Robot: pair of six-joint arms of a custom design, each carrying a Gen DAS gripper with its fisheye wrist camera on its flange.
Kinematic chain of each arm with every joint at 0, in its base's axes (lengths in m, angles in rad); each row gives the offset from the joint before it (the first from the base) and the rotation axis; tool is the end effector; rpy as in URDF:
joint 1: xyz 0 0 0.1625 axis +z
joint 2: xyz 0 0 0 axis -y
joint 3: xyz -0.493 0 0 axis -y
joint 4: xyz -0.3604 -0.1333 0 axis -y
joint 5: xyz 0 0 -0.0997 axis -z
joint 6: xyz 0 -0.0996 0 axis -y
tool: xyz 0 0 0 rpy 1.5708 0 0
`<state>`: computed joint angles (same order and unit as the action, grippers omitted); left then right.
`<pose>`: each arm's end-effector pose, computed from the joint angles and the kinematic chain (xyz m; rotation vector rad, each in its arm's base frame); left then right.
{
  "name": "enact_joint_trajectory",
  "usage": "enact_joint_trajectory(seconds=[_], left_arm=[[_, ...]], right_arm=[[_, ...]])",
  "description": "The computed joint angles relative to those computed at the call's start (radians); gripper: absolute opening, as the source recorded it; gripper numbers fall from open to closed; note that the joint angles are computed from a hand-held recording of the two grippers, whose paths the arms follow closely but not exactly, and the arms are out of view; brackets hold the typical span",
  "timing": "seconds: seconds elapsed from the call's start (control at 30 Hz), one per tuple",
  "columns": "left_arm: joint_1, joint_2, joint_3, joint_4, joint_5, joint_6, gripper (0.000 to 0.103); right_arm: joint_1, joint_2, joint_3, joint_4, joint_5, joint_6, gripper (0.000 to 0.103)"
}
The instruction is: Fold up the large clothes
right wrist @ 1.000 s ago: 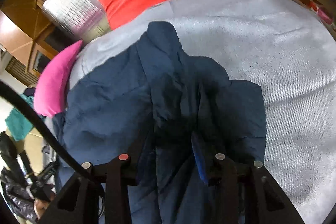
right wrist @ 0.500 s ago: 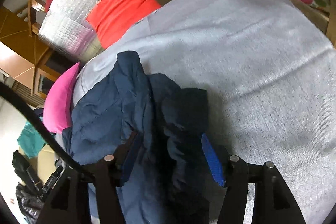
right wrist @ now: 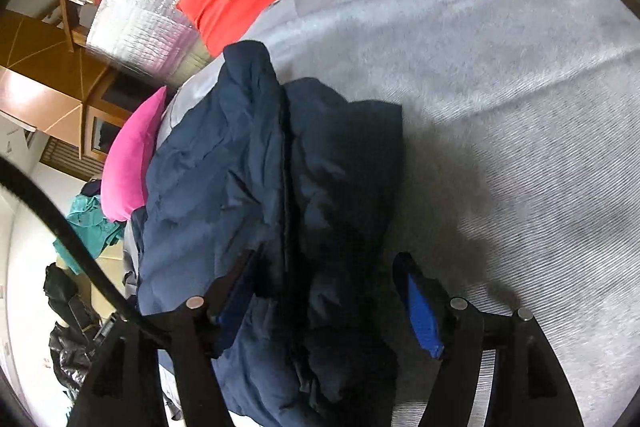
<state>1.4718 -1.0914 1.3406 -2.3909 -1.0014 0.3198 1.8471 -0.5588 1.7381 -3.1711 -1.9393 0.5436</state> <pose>0.1163 -0.7209 0.4943 0.3032 2.4376 -0.6350 0.2805 -0.6320 0.0467 -0.4959 -2.8305 0.7760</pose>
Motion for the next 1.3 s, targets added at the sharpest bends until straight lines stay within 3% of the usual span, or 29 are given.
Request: enact_joint_trajectory(seconds=[0.17, 0.27, 0.37, 0.5, 0.6, 0.8, 0.93, 1.03, 1.13, 1.3], left_arm=[[-0.013, 0.001, 0.033, -0.010, 0.077, 0.015, 0.093], [-0.001, -0.016, 0.021, 0.040, 0.047, -0.036, 0.093], [0.014, -0.053, 0.031, 0.050, 0.006, -0.094, 0.093], [0.020, -0.096, 0.085, -0.024, -0.004, -0.072, 0.093], [0.025, -0.095, 0.079, 0.038, -0.004, -0.095, 0.093], [0.047, -0.052, 0.016, 0.194, -0.117, -0.124, 0.093], [0.063, -0.039, -0.008, 0.205, -0.187, -0.142, 0.092], [0.076, -0.035, -0.024, 0.220, -0.245, -0.135, 0.076], [0.080, -0.045, -0.013, 0.221, -0.293, -0.143, 0.054], [0.047, -0.071, 0.069, 0.149, -0.244, -0.087, 0.048]], right_arm=[[0.007, 0.028, -0.017, -0.003, 0.011, 0.014, 0.074], [0.019, 0.040, -0.032, 0.017, -0.020, 0.036, 0.074], [0.010, 0.041, -0.011, -0.019, 0.005, 0.089, 0.074], [0.020, 0.041, 0.001, -0.033, -0.014, 0.120, 0.068], [0.048, 0.044, -0.006, -0.025, -0.028, 0.140, 0.064], [0.095, 0.071, -0.025, 0.016, -0.107, 0.128, 0.064], [0.068, 0.072, -0.010, -0.046, -0.069, 0.128, 0.064], [0.071, 0.082, -0.029, -0.036, -0.090, 0.092, 0.063], [0.093, 0.108, -0.085, -0.022, -0.159, 0.031, 0.053], [0.120, 0.153, -0.166, -0.013, -0.302, -0.072, 0.047]])
